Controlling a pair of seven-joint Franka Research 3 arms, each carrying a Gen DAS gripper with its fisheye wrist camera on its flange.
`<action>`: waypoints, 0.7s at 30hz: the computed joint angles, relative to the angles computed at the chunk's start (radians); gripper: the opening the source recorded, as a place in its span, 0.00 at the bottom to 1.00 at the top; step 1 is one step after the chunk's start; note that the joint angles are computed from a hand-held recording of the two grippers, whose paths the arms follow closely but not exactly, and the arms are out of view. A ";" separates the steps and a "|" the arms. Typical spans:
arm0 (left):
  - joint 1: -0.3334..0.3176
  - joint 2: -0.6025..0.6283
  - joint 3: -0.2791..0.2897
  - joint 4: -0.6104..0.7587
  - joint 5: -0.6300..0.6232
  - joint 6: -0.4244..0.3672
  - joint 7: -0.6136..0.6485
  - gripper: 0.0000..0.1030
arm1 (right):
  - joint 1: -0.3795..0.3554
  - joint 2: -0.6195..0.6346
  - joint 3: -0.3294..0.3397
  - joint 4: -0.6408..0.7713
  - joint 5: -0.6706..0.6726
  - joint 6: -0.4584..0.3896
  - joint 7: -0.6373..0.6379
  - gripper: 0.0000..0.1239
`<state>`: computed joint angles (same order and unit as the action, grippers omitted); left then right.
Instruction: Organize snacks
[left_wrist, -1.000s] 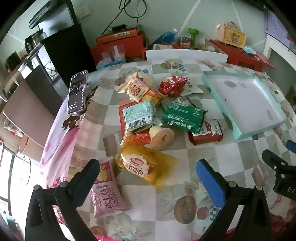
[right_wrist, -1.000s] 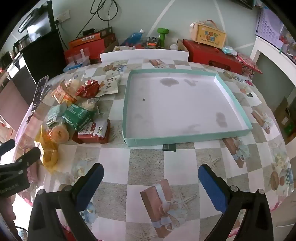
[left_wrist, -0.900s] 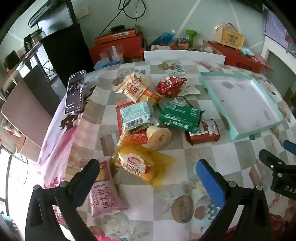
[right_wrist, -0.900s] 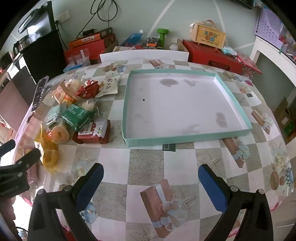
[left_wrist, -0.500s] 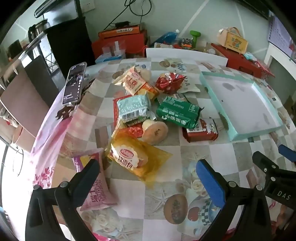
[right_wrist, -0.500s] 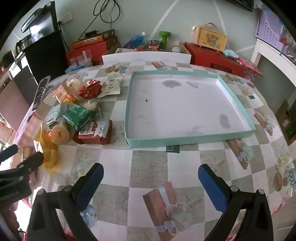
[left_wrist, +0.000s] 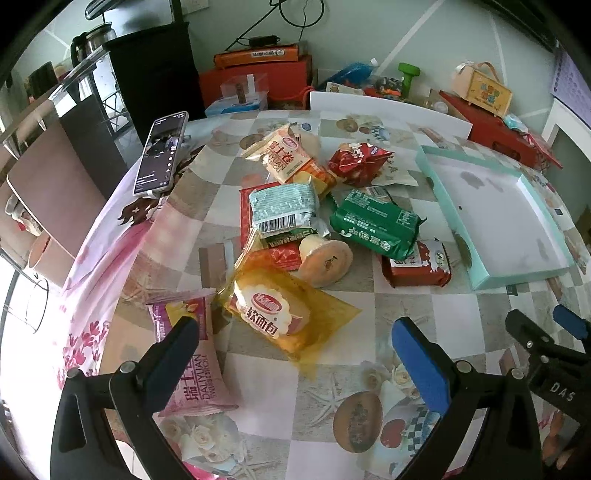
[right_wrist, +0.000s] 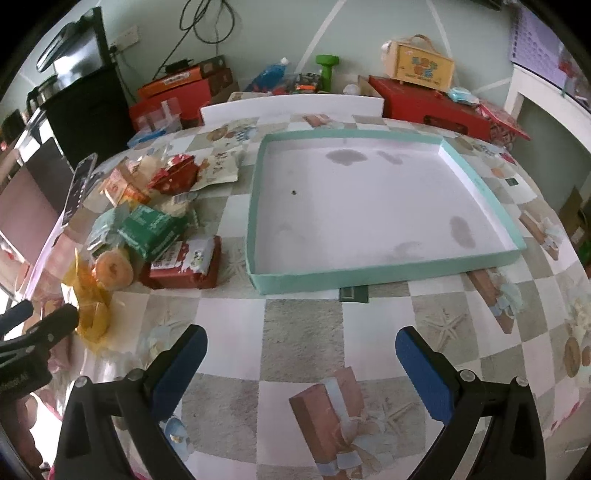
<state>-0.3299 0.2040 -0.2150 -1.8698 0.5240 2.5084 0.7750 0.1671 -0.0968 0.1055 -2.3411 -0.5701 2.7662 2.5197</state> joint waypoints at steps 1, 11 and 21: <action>-0.001 0.005 -0.001 0.006 -0.002 -0.006 0.006 1.00 | -0.001 -0.001 -0.001 -0.003 -0.002 0.005 0.004 0.83; -0.017 0.018 0.004 0.024 0.039 -0.028 -0.003 1.00 | -0.015 -0.009 0.007 -0.005 -0.083 0.011 0.076 0.83; -0.007 0.018 0.004 0.018 0.024 -0.017 -0.019 1.00 | -0.018 -0.011 0.008 -0.004 -0.125 0.013 0.107 0.83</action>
